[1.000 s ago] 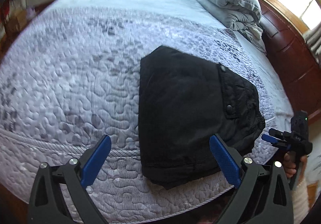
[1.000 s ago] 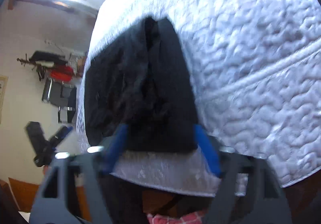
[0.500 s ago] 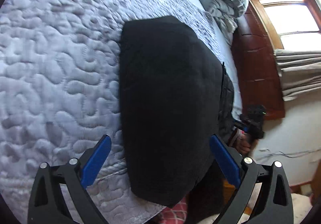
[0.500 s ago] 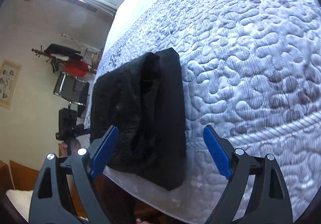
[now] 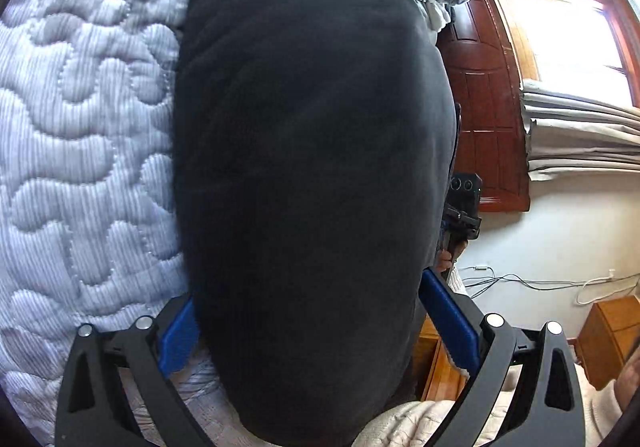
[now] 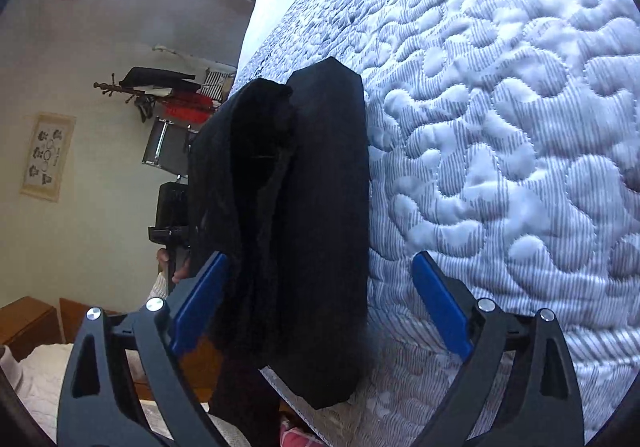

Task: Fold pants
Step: 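Grasp the folded pants bundle with both grippers and lift it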

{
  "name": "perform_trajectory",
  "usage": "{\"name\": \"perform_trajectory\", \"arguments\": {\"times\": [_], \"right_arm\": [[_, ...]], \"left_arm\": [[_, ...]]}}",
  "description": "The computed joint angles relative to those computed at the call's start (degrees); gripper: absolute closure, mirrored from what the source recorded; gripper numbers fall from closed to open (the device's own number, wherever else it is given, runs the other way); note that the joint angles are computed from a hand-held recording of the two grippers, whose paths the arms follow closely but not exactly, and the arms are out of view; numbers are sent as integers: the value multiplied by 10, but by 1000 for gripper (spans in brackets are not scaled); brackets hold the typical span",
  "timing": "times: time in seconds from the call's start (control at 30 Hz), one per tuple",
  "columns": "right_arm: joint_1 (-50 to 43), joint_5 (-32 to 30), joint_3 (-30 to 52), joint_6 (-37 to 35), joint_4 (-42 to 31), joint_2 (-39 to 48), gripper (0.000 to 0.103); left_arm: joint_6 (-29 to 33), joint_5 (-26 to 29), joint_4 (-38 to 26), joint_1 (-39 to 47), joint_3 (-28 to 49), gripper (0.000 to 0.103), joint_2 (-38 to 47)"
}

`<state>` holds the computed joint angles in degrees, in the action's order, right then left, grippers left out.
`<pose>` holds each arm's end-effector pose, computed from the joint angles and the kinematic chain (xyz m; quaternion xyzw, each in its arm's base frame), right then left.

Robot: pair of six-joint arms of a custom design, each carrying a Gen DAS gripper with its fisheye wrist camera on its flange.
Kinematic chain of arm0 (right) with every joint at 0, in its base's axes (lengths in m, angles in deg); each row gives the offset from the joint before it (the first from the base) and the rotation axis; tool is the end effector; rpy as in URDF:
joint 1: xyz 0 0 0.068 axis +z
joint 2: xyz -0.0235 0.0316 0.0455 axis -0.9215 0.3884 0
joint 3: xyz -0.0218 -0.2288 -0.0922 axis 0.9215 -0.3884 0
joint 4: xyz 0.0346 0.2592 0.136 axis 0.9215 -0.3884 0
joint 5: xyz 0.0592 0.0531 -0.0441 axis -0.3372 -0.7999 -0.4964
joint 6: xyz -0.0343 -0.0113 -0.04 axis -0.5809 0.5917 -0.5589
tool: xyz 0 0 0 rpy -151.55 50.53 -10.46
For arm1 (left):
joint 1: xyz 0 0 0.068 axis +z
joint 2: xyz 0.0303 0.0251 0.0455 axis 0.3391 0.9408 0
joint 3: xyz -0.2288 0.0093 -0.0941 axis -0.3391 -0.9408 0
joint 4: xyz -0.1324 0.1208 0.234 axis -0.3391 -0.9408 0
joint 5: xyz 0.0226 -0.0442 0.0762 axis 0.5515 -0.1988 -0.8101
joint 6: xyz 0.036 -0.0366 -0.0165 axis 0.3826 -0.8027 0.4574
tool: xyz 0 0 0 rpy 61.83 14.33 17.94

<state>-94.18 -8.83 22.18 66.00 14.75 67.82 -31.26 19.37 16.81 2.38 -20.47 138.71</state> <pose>0.1240 -0.0291 0.1040 0.1440 0.8594 0.4695 0.1421 0.3091 -0.1289 0.0793 -0.1988 -0.8450 0.4813 0.1220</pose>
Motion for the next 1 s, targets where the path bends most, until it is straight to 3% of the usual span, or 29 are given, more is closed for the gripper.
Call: {"name": "perform_trajectory", "arguments": {"times": [0.37,0.53,0.67,0.77,0.83,0.87,0.93,1.0], "right_arm": [[67,-41,35,5,92,130,4],[102,-47,32,30,109,124,3],[156,-32,14,127,181,90,3],[162,-12,2,162,180,43,5],[169,27,2,187,155,1,27],[169,36,2,190,138,-20,30],[194,69,7,217,106,-87,48],[233,114,22,247,83,-137,56]], "left_arm": [[-95,19,63,-32,-22,4,-7],[-137,6,77,-49,-18,4,-9],[-194,6,115,-71,-35,3,-29],[-238,4,160,-86,-57,3,-43],[-272,-13,206,-91,-93,4,-81],[-283,-22,223,-95,-106,4,-97],[-304,-40,254,-103,-132,8,-128],[-321,-54,271,-104,-149,19,-149]]}}
